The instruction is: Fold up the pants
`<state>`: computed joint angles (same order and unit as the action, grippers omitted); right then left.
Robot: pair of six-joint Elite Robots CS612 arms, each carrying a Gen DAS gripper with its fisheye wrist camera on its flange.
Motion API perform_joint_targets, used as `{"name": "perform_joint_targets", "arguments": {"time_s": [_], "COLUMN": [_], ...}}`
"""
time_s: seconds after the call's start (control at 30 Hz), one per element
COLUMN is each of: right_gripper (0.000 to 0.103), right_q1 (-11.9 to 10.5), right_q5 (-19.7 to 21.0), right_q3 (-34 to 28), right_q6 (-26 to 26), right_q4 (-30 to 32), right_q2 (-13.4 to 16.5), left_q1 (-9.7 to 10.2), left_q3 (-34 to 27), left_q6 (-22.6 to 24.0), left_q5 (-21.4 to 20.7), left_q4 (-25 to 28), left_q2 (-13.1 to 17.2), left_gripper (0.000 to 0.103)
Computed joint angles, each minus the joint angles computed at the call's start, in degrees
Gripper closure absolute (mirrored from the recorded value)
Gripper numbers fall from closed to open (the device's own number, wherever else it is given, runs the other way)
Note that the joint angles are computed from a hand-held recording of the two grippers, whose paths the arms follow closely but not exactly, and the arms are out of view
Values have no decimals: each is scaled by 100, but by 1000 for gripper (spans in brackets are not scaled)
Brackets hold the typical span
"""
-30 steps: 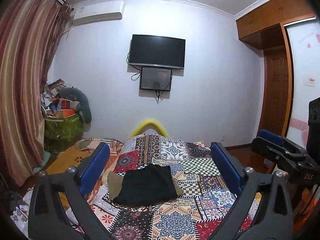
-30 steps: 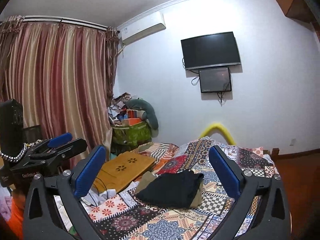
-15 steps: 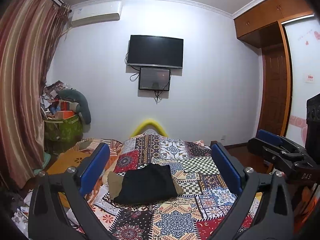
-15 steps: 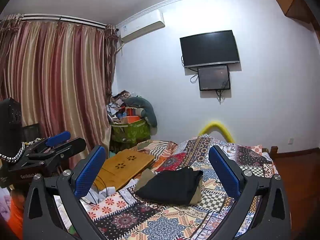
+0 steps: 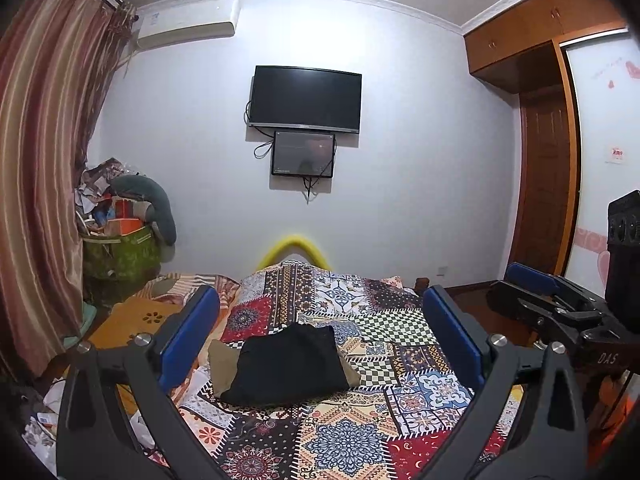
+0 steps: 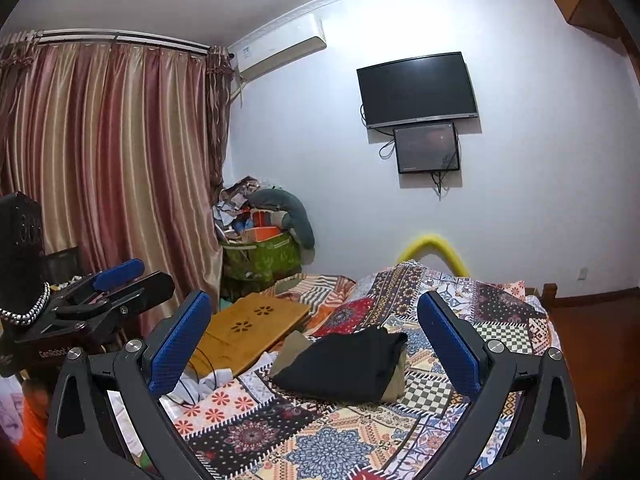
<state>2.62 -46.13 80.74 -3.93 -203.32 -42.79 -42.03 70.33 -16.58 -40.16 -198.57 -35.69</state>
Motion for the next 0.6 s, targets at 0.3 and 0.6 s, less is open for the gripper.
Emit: {"name": "perform_joint_targets", "arguments": {"time_s": [0.3, 0.6], "right_gripper": [0, 0], "right_q1": [-8, -13], "right_q5": [15, -6], "right_q3": [15, 25], "right_q6": [13, -21], "right_q4": [-13, 45], "right_q2": [-1, -10], "left_q1": [13, 17], "left_q3": [-29, -36], "left_q6": [-87, -133], "left_q5": [-73, -77], "left_q4": [116, 171], "left_q2": [8, 7], "left_gripper": [1, 1]}}
